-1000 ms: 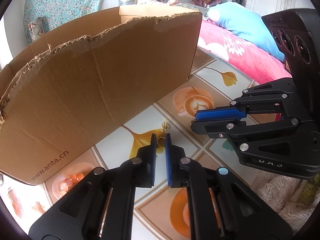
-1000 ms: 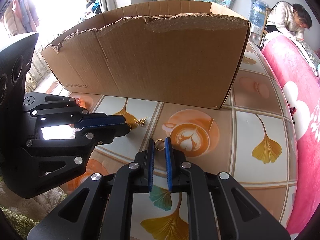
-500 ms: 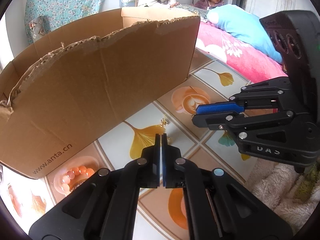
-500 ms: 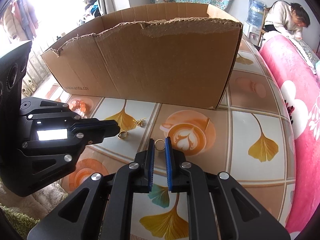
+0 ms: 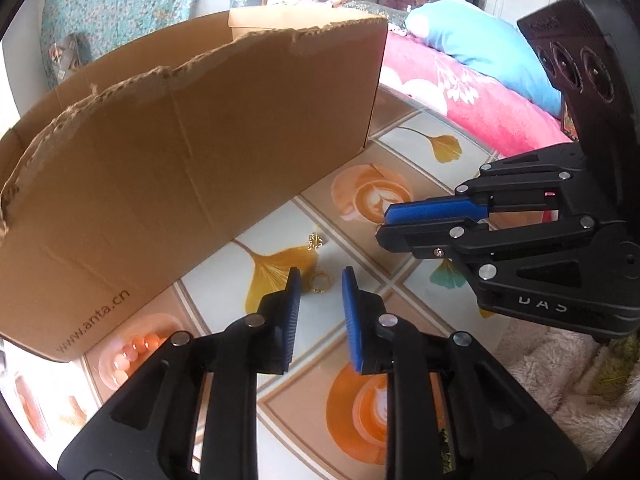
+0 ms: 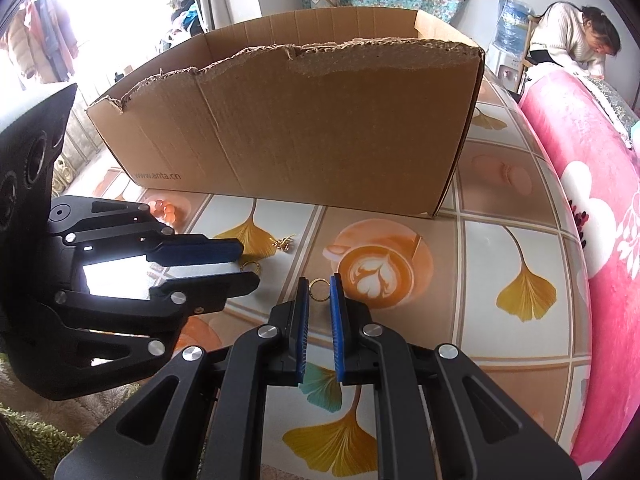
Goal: Organize jewelry
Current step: 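Lift the gold ring with the left tool toward the box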
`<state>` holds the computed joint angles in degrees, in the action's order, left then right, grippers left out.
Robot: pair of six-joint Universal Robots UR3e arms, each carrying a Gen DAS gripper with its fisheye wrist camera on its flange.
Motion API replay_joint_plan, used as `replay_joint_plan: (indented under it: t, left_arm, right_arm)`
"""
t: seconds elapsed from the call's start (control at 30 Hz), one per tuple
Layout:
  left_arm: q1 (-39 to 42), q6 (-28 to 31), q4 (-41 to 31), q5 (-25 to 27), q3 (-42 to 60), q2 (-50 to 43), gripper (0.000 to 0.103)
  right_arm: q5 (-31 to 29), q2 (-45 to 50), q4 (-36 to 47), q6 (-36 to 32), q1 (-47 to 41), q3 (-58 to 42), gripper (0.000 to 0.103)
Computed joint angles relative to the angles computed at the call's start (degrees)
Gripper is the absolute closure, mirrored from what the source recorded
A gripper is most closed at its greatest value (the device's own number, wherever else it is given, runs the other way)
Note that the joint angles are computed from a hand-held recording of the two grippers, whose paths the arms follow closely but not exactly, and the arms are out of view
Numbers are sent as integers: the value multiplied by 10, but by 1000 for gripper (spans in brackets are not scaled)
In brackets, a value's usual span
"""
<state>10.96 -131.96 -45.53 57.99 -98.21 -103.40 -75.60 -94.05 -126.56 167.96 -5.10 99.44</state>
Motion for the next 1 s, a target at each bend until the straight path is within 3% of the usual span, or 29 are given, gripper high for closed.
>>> replay_joint_plan:
  t: [0.2,0.33,0.53,1.0]
  left_arm:
    - [-11,7,28,18,-9,0,86]
    - [-12,5,22,21,-2,-3,93]
    - [-12,5,31,24,-8,1,93]
    - [-4,13,4,15,-3,8,102]
  right_arm:
    - [2,-4,-1,-1,-4,4,92]
    - [5,-7,-3,-1,-6,9,92]
    - [8,-9,-3,-3,-9,10,92]
    - [8,-14,-7,-3,-11,14,92]
